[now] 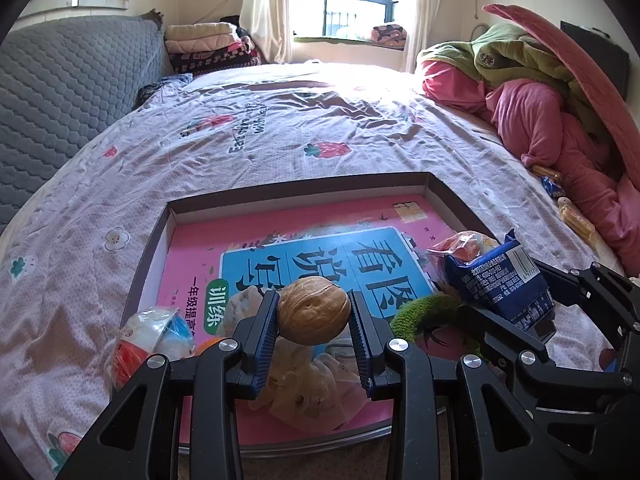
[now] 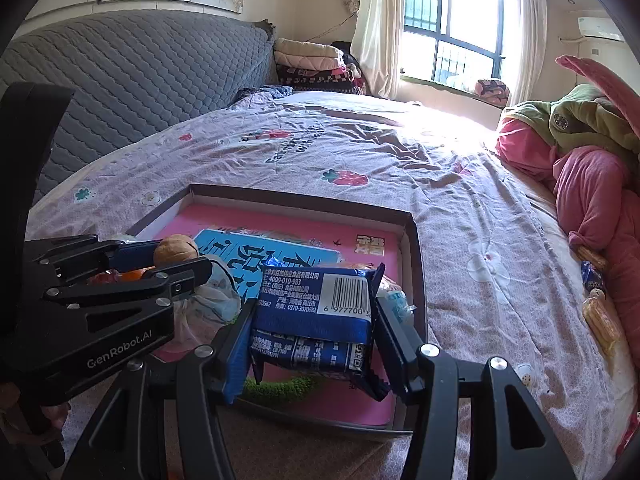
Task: Organize objects
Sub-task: 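Lower the walnut onto the lace bag while right tool lowers the biscuit pack into the tray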
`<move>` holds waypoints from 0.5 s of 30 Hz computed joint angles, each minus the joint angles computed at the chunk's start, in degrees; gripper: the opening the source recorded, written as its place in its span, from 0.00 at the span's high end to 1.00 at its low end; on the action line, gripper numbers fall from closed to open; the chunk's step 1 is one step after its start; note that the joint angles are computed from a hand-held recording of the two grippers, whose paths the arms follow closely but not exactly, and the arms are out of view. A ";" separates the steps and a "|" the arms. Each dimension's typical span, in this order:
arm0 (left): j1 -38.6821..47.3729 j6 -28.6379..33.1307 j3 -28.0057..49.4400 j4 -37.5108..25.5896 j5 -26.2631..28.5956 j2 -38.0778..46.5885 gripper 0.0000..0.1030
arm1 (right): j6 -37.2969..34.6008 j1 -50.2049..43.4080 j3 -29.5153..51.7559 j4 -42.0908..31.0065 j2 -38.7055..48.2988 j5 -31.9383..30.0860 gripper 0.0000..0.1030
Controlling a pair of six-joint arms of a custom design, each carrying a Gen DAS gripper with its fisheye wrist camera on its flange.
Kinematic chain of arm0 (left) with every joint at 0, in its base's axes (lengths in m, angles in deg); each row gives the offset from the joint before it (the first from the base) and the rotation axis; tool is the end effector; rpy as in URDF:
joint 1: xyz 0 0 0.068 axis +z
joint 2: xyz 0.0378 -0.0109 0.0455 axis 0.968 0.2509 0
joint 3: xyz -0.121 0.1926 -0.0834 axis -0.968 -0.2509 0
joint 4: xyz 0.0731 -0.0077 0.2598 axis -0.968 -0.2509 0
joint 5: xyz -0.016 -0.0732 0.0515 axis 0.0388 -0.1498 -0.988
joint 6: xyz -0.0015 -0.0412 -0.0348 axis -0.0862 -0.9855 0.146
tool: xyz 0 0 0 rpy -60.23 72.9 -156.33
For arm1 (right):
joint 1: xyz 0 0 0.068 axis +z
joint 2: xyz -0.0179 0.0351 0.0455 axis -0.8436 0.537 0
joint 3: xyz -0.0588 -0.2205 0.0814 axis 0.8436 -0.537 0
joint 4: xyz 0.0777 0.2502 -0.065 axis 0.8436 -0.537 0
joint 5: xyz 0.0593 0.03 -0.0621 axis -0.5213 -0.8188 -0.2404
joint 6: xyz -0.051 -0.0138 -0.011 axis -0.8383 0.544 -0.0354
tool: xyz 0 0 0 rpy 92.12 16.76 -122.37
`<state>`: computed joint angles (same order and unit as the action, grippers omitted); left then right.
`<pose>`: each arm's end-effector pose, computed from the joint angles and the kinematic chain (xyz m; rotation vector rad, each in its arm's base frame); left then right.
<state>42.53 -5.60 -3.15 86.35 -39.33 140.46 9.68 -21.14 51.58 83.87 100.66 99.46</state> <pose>0.2911 -0.1740 0.0111 0.0357 2.3497 -0.0571 0.2768 0.1951 0.0068 -0.4799 2.2284 0.1653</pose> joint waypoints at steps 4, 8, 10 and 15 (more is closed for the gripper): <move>0.00 -0.27 0.20 0.57 0.35 0.76 0.66 | 0.53 -0.04 0.43 0.15 1.13 0.33 0.46; 0.08 -0.48 0.17 1.26 0.68 1.49 0.66 | 0.48 0.49 0.36 0.64 1.63 0.76 0.46; 0.14 -0.52 -0.08 1.84 0.77 1.53 0.66 | 0.63 0.74 0.49 0.90 2.07 1.25 0.46; 0.18 -0.60 -0.05 2.48 1.00 2.14 0.66 | 1.54 1.00 0.71 1.32 2.79 1.95 0.46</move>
<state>42.71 -6.20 -3.20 88.83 -38.33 142.60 11.21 -20.13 52.29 85.19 103.46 101.40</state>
